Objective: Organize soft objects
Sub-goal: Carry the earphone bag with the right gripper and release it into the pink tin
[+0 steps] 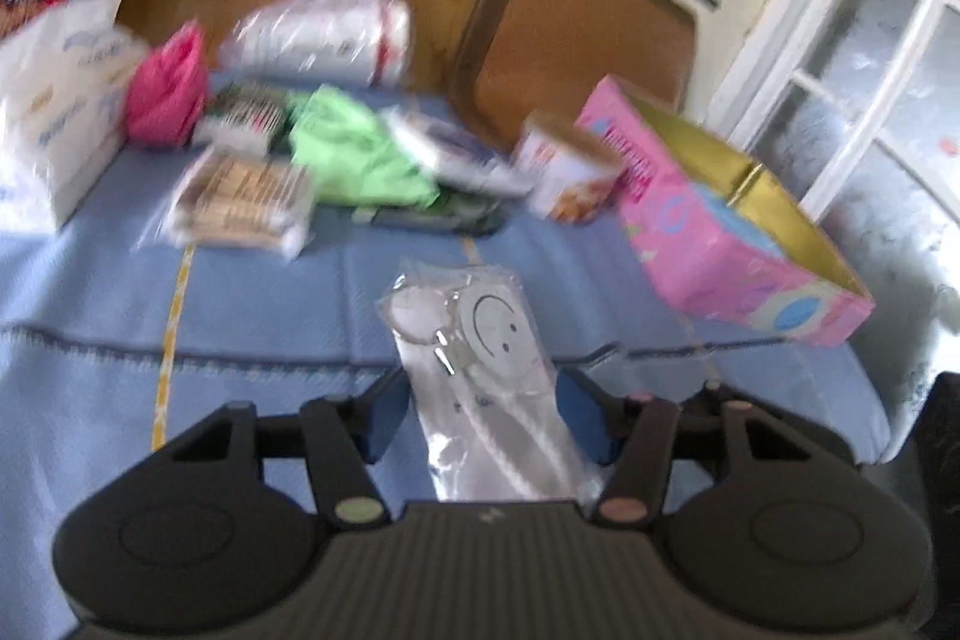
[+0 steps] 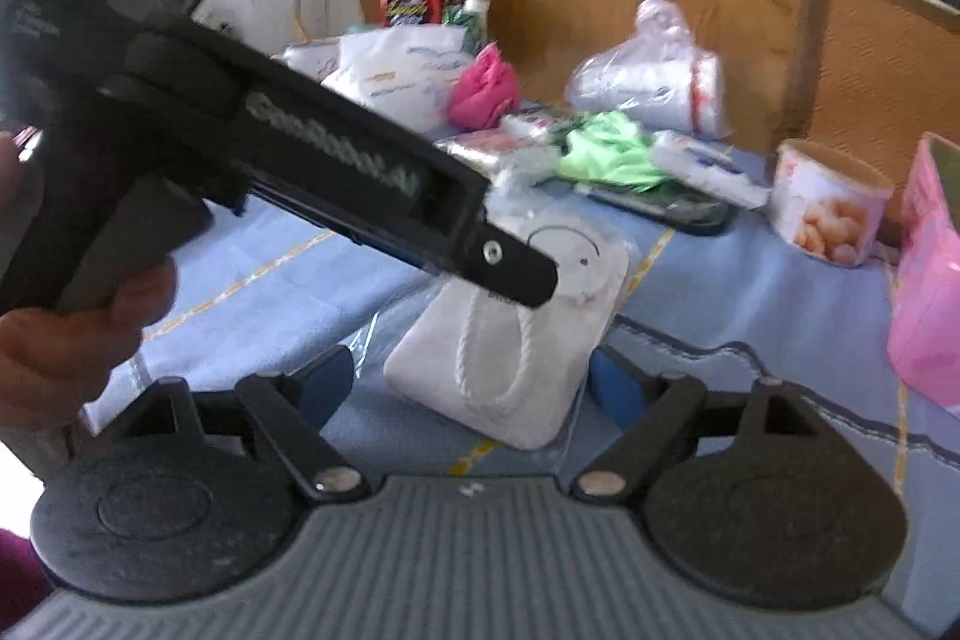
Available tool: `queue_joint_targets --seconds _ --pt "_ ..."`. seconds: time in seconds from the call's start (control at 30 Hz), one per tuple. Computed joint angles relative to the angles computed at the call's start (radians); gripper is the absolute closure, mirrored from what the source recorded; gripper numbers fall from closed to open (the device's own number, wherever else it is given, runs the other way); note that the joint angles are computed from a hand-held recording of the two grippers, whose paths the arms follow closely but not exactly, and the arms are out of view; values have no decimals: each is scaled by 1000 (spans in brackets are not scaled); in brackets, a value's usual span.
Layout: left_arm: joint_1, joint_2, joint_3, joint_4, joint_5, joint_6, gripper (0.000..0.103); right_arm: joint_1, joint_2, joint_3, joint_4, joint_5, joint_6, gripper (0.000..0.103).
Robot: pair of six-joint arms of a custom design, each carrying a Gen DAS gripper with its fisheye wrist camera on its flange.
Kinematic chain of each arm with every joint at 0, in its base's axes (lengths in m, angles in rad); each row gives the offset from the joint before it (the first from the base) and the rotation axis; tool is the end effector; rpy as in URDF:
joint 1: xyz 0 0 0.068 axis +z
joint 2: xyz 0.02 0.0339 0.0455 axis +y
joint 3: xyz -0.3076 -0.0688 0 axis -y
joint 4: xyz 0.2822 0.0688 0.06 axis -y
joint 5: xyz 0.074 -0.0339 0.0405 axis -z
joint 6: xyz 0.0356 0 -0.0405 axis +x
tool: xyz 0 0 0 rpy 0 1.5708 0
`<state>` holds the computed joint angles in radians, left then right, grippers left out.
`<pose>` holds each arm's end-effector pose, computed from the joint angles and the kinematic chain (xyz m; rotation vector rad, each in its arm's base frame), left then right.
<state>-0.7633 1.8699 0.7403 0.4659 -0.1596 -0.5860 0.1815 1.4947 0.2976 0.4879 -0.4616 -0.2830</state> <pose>0.2723 -0.2526 0.1106 0.1134 2.2807 -0.5522 0.2291 0.0582 0.1104 -0.7445 2.1058 0.4694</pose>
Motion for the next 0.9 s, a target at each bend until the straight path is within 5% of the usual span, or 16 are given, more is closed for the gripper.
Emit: queue_joint_targets --seconds 0.17,0.23,0.33,0.57,0.7,0.9 --pt "-18 -46 50 -9 -13 64 49 -27 -7 -38 134 37 74 29" --pt "-16 -44 97 -25 17 87 49 -48 -4 -33 164 50 107 43" --pt "-27 -16 192 -69 73 123 51 -113 -15 -35 237 32 162 49" --pt "-27 70 303 -129 12 158 51 -236 -24 4 137 -29 141 48" --pt "7 124 336 -188 -72 195 36 -275 -15 10 54 -59 125 39" --pt "69 220 415 -233 94 275 33 -345 63 97 -71 -156 229 29"
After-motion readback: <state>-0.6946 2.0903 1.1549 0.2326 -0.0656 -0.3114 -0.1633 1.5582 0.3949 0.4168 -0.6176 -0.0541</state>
